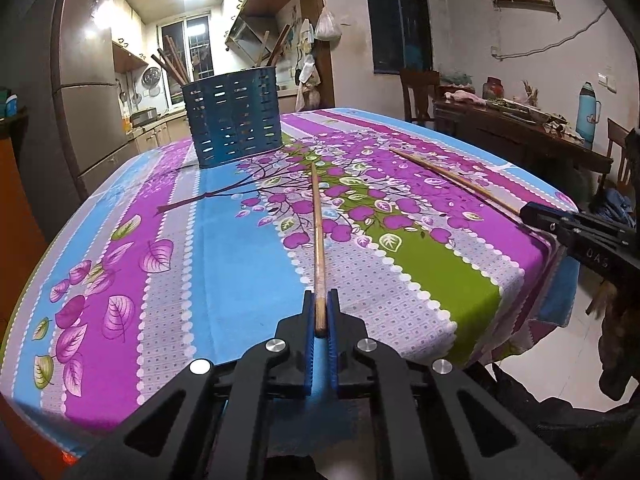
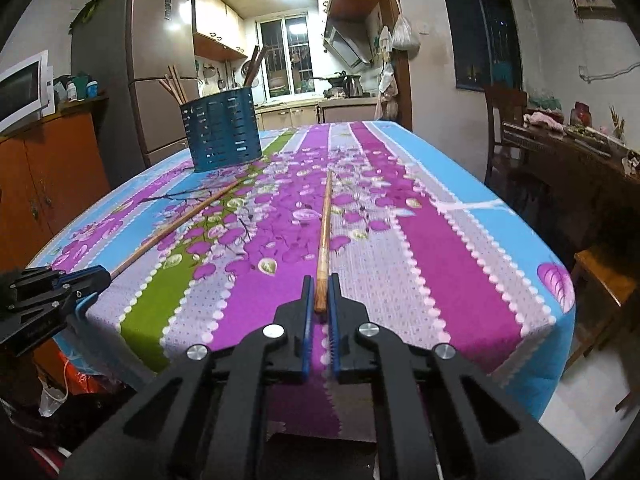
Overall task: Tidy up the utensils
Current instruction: 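Close the right tool on a chopstick while the left tool grasps the other, then lift both chopsticks and lower them into the blue mesh holder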
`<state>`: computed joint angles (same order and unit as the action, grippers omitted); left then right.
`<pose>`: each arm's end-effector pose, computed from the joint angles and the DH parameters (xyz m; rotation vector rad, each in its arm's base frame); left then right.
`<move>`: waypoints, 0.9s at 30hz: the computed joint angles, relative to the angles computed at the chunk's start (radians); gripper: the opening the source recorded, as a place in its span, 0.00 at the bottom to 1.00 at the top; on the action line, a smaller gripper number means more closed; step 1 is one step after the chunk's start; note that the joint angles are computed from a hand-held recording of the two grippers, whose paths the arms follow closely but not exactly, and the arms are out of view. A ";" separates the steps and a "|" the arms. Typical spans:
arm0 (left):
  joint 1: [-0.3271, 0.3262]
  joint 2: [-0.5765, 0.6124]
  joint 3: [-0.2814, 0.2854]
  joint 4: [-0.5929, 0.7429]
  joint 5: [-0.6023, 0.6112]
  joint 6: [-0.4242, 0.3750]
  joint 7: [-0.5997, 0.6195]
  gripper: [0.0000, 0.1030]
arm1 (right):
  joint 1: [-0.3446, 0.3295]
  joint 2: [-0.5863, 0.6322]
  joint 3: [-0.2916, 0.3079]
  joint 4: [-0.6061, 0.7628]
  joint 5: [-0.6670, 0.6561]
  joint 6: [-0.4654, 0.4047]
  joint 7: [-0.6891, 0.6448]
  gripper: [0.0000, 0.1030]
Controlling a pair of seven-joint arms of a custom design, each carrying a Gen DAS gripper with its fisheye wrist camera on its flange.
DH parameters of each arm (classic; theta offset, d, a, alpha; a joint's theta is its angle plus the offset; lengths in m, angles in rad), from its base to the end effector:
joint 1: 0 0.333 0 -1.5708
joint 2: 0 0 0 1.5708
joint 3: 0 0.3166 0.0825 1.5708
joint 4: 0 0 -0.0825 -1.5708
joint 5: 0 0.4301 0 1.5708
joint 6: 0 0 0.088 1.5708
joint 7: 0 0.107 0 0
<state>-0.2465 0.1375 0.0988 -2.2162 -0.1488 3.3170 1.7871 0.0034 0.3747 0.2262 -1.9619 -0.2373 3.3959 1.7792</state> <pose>0.6207 -0.0781 0.4014 -1.4589 1.8062 -0.8591 0.6731 0.1689 0.3889 -1.6775 1.3405 -0.6855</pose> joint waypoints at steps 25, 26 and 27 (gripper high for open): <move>-0.741 0.011 0.723 0.103 -0.569 0.032 0.476 0.07 | 0.011 0.048 0.022 0.248 -0.201 0.098 0.032 0.05; -0.716 0.011 0.702 0.112 -0.569 0.032 0.481 0.07 | 0.011 0.052 0.023 0.261 -0.210 0.100 0.038 0.05; -0.705 0.010 0.691 0.118 -0.577 0.034 0.492 0.07 | 0.009 0.058 0.027 0.279 -0.221 0.102 0.045 0.05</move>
